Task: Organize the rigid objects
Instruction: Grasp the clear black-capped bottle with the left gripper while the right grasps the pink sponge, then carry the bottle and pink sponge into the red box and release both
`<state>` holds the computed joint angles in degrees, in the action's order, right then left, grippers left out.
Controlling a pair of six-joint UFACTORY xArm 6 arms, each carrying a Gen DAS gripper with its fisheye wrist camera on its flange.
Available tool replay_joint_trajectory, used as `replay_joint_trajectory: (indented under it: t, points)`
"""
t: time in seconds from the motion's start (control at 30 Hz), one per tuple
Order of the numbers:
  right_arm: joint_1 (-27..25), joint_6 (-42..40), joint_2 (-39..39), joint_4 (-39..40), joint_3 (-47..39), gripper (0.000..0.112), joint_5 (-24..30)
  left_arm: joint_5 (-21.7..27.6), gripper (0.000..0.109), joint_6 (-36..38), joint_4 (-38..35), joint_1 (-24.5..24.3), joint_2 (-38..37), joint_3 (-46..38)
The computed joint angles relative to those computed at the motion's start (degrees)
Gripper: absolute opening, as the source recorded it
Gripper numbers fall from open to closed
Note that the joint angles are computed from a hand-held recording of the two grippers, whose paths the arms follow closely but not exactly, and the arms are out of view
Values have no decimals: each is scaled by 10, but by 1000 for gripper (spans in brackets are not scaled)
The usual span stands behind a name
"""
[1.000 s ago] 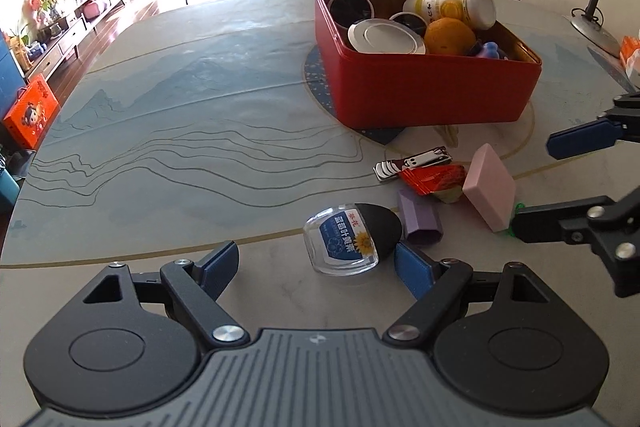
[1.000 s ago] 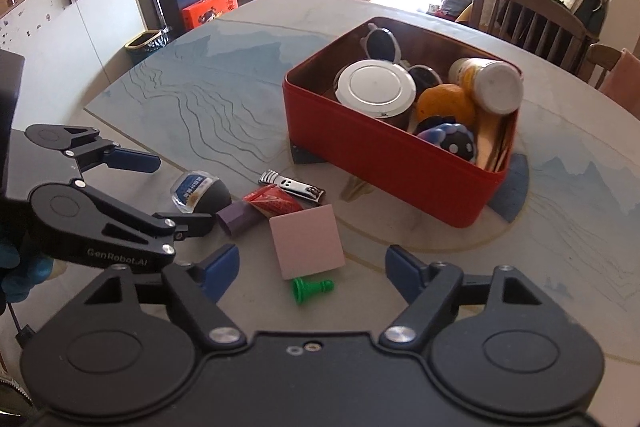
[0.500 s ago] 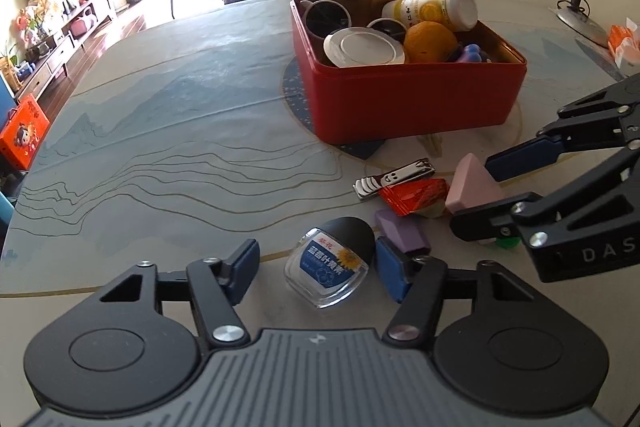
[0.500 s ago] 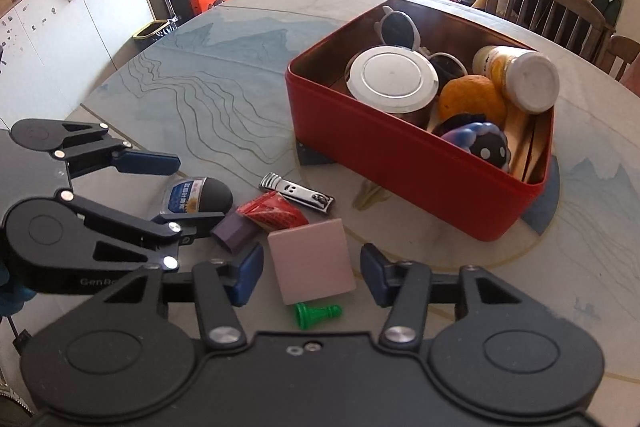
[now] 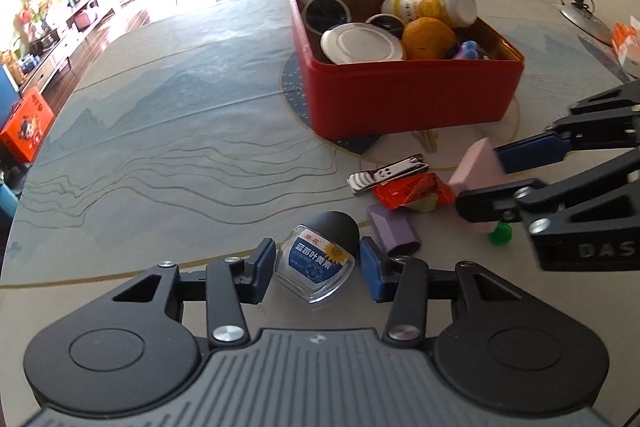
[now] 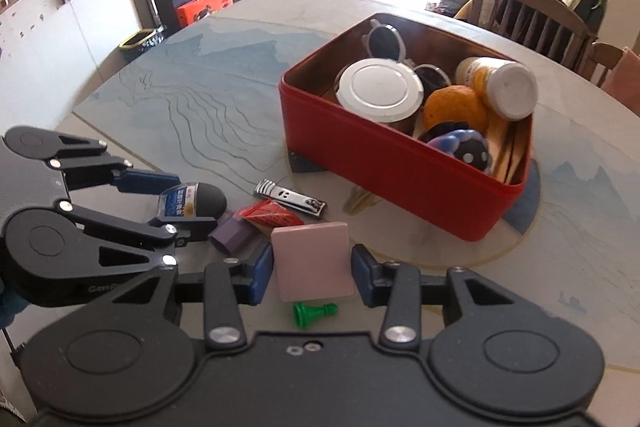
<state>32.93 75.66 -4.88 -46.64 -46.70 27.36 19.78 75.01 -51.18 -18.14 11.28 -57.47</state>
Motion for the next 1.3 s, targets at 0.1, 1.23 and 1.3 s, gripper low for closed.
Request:
replay_joint_trajectory:
  t: [0.1,1.23,1.3]
  points:
    - [7,29,-21,-18,5,42,22,4,45,-13,6,6,0,-1]
    - [-36,61,-126,-107,8,42,85,45,45,-76,-28,-10,-17,-134]
    - [-46,63,-118,-110,4,42,76,41,45,-82,-20,-20,-2,-150]
